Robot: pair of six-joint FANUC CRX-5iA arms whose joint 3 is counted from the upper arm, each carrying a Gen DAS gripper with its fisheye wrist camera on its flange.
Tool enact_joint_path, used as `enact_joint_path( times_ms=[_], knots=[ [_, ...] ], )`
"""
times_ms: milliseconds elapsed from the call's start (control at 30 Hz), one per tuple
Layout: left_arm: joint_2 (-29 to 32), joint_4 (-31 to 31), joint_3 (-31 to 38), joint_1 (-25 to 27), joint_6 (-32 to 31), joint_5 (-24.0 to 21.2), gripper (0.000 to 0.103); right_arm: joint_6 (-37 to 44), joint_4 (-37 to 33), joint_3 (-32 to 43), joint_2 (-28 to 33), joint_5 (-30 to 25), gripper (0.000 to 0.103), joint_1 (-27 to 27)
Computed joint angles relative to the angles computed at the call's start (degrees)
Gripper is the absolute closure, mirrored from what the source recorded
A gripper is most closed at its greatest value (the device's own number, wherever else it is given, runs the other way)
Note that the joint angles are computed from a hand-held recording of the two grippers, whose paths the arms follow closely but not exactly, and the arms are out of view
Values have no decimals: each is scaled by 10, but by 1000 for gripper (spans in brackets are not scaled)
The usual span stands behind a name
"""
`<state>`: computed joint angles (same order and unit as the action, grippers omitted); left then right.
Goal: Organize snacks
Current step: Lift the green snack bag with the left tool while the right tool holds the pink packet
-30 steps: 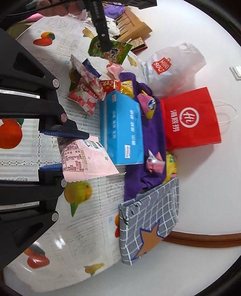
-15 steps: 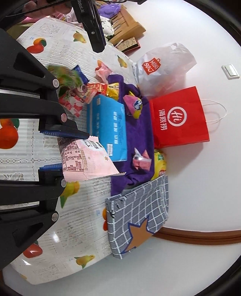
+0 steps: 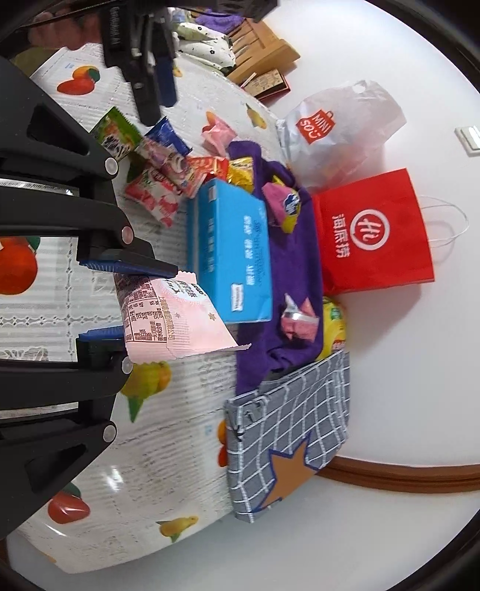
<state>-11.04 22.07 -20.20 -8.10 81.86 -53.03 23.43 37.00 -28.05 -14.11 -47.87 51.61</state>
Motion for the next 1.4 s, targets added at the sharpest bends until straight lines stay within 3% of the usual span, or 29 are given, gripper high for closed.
enact_joint_path(
  times_ms=[367,433,467,600,1100,1400],
  knots=[
    [31,-17,-7,-39,15,-19,36,-15,-7,-19,-10,-4,79,-6],
    [29,-21,-8,-43,16,-11,42,-16,-9,-21,-11,-5,79,-6],
    [30,-24,-6,-44,15,-11,55,-16,-10,-22,-12,-5,79,-7],
    [27,-12,-13,-39,1,-3,63,-22,-8,-25,-14,-7,79,-5],
    [-23,46,-28,4,-46,11,63,-30,5,-23,-19,-12,79,0],
    [-25,47,-1,17,-50,19,63,-28,21,-7,-12,-13,79,-2]
  ],
)
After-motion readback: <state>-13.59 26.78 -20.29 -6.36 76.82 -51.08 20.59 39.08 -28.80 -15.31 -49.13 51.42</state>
